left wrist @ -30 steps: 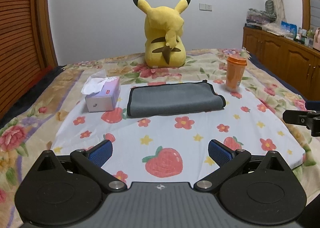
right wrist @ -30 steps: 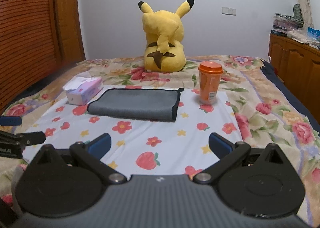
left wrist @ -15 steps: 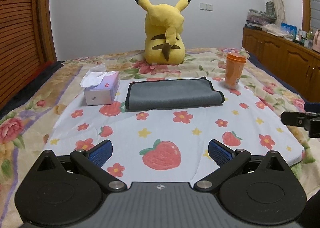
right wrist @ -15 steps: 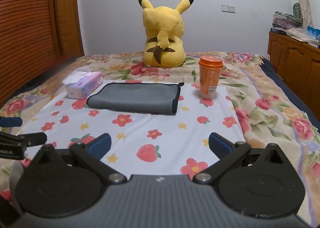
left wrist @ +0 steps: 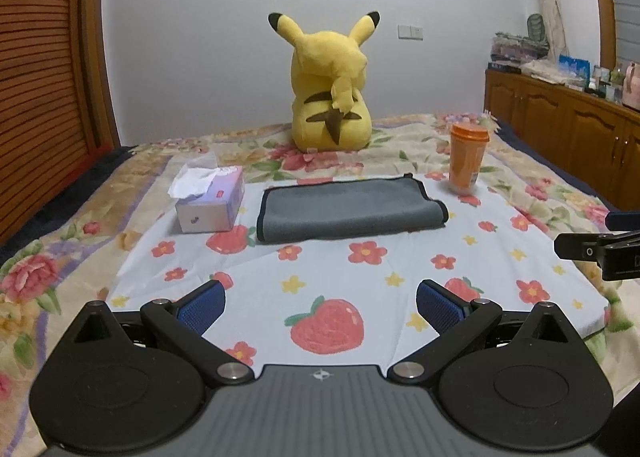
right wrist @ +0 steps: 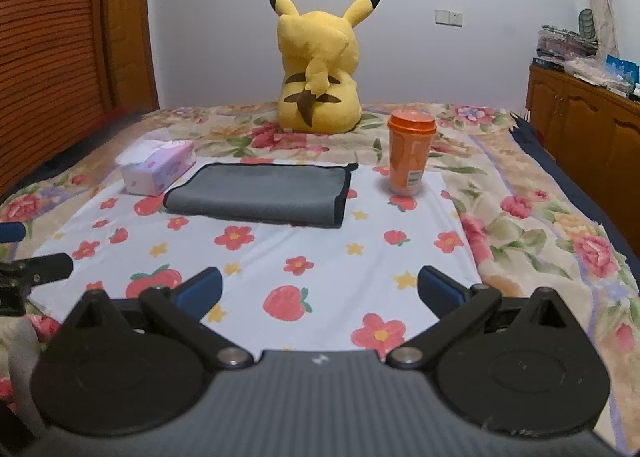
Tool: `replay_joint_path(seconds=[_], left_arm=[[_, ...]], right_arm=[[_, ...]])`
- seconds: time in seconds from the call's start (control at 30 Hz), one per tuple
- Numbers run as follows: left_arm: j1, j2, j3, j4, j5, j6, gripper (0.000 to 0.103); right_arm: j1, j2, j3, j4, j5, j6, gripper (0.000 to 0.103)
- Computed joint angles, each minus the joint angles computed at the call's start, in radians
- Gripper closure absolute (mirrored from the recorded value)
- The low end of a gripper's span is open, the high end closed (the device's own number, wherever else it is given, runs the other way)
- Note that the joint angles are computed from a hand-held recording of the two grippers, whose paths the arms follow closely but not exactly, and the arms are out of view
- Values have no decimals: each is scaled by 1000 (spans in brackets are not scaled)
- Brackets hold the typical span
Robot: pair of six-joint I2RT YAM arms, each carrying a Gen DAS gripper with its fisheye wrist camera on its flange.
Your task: Fold towel
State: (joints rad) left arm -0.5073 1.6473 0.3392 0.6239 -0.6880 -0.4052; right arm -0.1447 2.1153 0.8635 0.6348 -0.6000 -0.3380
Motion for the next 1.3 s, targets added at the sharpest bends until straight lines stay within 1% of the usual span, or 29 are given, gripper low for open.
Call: replay_joint_path(seconds=[0.13,0.5,0.97,1.3], left_arm=[[-16,-5,-11,27,-33,3,0],[-40,-14,-43,113,-84,40,0],[-43,-16,-69,195,-107,64,0],[-59,3,-84,280,-133,113,0]], right_arm=[[-7,-1,-15,40,-13,13,0],[-20,-1,-45,135,-44,48,0],[-27,5,-69,214,-61,83,0],[-43,10,-84,279,-83,126,0]])
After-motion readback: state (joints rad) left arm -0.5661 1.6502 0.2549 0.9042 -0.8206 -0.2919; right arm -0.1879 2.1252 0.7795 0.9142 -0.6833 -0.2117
